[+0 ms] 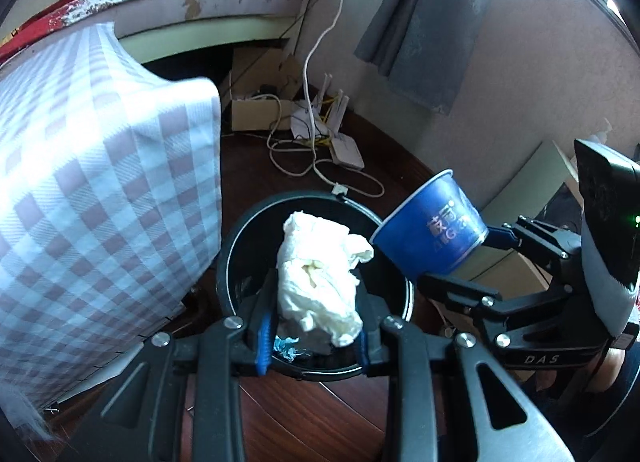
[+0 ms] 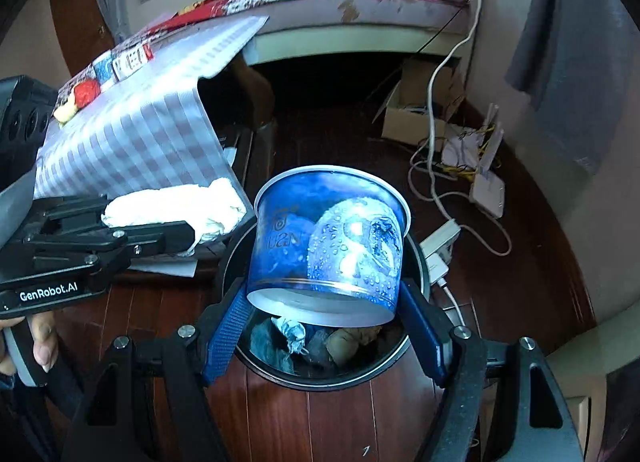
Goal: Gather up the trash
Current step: 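Open both tools to drop the tissue and bowl into the bin, then move both tools back over the table toward the remaining items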
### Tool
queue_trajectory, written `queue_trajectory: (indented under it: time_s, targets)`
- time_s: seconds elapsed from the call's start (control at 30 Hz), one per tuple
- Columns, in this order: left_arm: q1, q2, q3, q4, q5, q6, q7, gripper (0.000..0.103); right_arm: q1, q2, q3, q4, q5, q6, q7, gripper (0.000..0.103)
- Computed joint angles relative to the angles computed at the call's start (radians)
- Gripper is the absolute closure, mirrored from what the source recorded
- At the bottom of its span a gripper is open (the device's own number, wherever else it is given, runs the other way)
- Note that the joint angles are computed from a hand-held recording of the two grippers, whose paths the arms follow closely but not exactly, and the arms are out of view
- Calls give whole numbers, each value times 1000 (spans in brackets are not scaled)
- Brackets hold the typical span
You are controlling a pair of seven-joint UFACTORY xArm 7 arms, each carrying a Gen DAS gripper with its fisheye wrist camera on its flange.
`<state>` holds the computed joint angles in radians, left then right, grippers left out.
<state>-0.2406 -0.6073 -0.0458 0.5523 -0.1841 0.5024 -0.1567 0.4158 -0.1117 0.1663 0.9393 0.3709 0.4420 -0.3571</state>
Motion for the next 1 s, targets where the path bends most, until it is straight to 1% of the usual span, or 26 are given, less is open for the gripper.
queue_trajectory:
  time_s: [0.07, 0.1, 0.13, 0.17, 0.2, 0.23, 0.27, 0.3, 0.33, 0.43, 0.6, 0.73, 0.8, 0.83, 1.0]
  targets:
    - [-19, 27, 19, 11, -21, -2, 21, 70, 4, 29, -1, 17, 15, 12, -28, 27]
    - [-36, 44, 34, 19, -40, -2, 41, 66, 2, 43, 3, 28, 1, 21, -20, 27]
    - [-39, 60, 36, 26, -49, -1, 47, 64, -7, 72, 7, 47, -40, 42, 11, 25]
    - [-17, 75, 20, 32, -34, -2, 31, 46, -15, 87, 11, 56, -93, 55, 67, 21]
    - [18, 79, -13, 32, 0, -2, -6, 21, -25, 104, 11, 64, -148, 66, 131, 13]
    - [59, 73, -52, 24, 45, -11, -55, 11, -34, 115, 7, 62, -160, 74, 166, 9]
    - [81, 66, -71, 17, 74, -12, -88, 0, -41, 121, 6, 66, -179, 89, 199, 6]
    - [87, 60, -73, 10, 85, -7, -107, 1, -45, 126, 6, 69, -198, 101, 224, 1]
    - [85, 57, -68, 4, 91, 0, -116, 1, -48, 129, 7, 70, -210, 108, 236, 1]
    - [112, 43, -89, -11, 146, 29, -170, 1, -51, 121, 11, 59, -251, 88, 275, 1]
    - [115, 26, -96, -22, 192, 41, -221, 1, -51, 102, 15, 40, -258, 66, 298, 1]
    - [115, 9, -88, -25, 216, 46, -228, 1, -49, 88, 17, 31, -252, 60, 295, 1]
    - [118, 9, -96, -20, 226, 46, -242, 1, -46, 81, 17, 29, -230, 57, 282, 1]
    - [115, -4, -86, -29, 227, 49, -234, 1, -45, 74, 17, 25, -220, 54, 282, 1]
    - [138, -64, -115, -35, 269, 81, -272, 1, -35, 31, 18, 2, -191, 23, 285, 1]
